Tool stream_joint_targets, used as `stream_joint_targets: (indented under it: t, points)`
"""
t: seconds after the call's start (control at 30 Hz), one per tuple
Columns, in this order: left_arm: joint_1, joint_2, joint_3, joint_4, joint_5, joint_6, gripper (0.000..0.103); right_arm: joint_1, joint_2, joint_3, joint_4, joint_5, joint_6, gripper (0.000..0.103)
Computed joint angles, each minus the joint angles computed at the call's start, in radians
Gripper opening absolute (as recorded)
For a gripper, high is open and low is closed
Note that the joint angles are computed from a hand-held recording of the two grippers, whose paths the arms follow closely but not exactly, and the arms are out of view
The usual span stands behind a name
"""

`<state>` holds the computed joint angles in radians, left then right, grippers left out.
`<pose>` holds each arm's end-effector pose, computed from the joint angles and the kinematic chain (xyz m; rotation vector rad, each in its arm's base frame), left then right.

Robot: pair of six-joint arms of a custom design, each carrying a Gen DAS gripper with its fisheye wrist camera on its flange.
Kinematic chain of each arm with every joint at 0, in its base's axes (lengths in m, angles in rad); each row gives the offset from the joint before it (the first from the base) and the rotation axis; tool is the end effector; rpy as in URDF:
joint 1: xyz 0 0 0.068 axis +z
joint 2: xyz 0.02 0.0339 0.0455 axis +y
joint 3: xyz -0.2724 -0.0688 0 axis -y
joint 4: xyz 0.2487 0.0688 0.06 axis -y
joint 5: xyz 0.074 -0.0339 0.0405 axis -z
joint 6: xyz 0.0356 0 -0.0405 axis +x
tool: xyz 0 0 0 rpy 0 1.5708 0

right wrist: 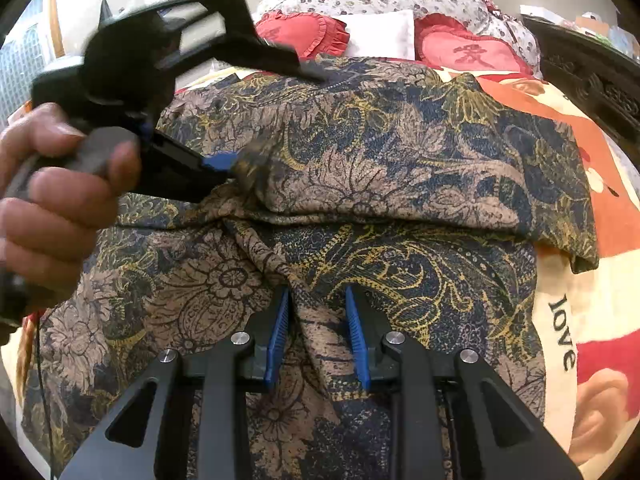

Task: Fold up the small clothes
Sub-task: 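Grasp the shirt side edge with the left tool and fold it over the body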

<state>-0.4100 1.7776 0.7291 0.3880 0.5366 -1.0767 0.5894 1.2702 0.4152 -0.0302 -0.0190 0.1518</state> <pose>0.2996 -0.1501 0.1303 -0.4975 2.4595 -1.3271 0.1802 0.1213 0.1406 -0.5482 2.4263 0.3435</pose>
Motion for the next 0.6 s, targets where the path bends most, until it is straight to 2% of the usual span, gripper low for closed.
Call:
stream_joint_targets:
  t: [0.13, 0.17, 0.2, 0.27, 0.33, 0.47, 0.6]
  points:
    - [-0.018, 0.01, 0.032, -0.024, -0.05, 0.028, 0.075, -0.01, 0.002, 0.0, 0.002, -0.013, -0.002, 0.032]
    - [-0.027, 0.004, 0.041, -0.052, -0.075, 0.046, 0.065, -0.01, 0.004, 0.002, 0.001, -0.012, -0.003, 0.032]
    - [-0.042, 0.001, 0.067, -0.104, -0.11, 0.073, 0.039, -0.01, 0.004, 0.003, -0.001, -0.011, -0.003, 0.032]
    - [-0.06, -0.008, 0.113, -0.241, -0.181, 0.125, 0.002, -0.008, 0.003, 0.007, -0.009, -0.006, -0.005, 0.032]
    - [-0.071, -0.051, 0.082, -0.231, -0.191, 0.136, 0.003, -0.006, 0.004, 0.006, -0.009, -0.003, -0.005, 0.032]
    - [-0.07, -0.284, -0.053, -0.237, -0.209, 0.221, 0.003, -0.004, 0.01, 0.01, -0.007, 0.0, -0.005, 0.032]
    - [0.034, -0.544, -0.161, -0.369, -0.209, 0.316, 0.003, -0.004, 0.009, 0.008, -0.007, 0.0, -0.006, 0.032]
